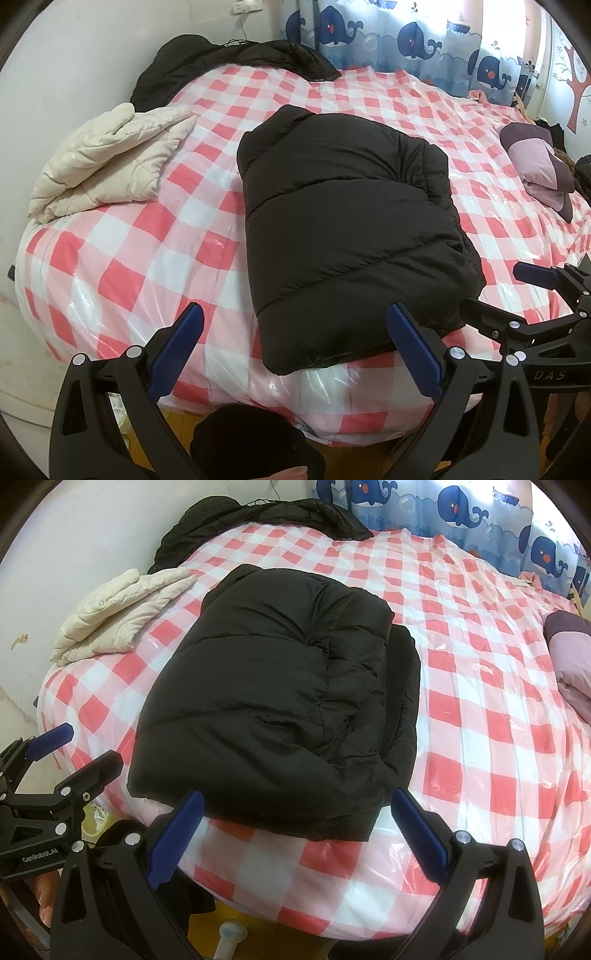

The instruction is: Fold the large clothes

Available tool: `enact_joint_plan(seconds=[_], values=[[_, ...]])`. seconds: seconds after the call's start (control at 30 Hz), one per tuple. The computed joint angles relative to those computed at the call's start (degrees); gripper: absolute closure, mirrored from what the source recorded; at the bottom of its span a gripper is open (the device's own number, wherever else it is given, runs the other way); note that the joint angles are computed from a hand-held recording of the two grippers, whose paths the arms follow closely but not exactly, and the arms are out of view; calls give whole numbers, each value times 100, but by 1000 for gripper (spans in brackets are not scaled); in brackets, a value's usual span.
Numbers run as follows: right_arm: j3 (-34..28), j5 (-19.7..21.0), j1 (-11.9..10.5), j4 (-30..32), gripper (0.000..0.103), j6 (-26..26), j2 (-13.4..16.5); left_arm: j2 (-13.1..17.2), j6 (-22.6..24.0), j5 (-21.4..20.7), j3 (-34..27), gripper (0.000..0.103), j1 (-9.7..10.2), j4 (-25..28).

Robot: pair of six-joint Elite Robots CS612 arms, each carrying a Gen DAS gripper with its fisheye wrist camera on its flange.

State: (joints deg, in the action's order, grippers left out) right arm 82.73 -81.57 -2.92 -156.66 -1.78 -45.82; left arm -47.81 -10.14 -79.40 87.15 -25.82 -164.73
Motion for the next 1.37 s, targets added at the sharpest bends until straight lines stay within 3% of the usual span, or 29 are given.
enact_joint_plan(seconds=[0.6,0.83,0.93,1.1,1.2,1.37], values=[[-4,46,-19,3,5,-14,7,40,-51,79,-29,8,-10,48],[-2,156,-31,-36,5,60,21,37,-364,-285,-70,8,54,385],[36,223,-44,-68,5,103,10,-2,-403,-50,29,8,0,196],[265,307,-119,-307,5,199,-124,-93,-264,687,139,8,-202,120],[432,373,-182,-528,5,250,-228,-167,-322,505,162,8,-224,243],[689,475,-296,-836,5,301,-381,-262,-278,585,255,8,-336,182]])
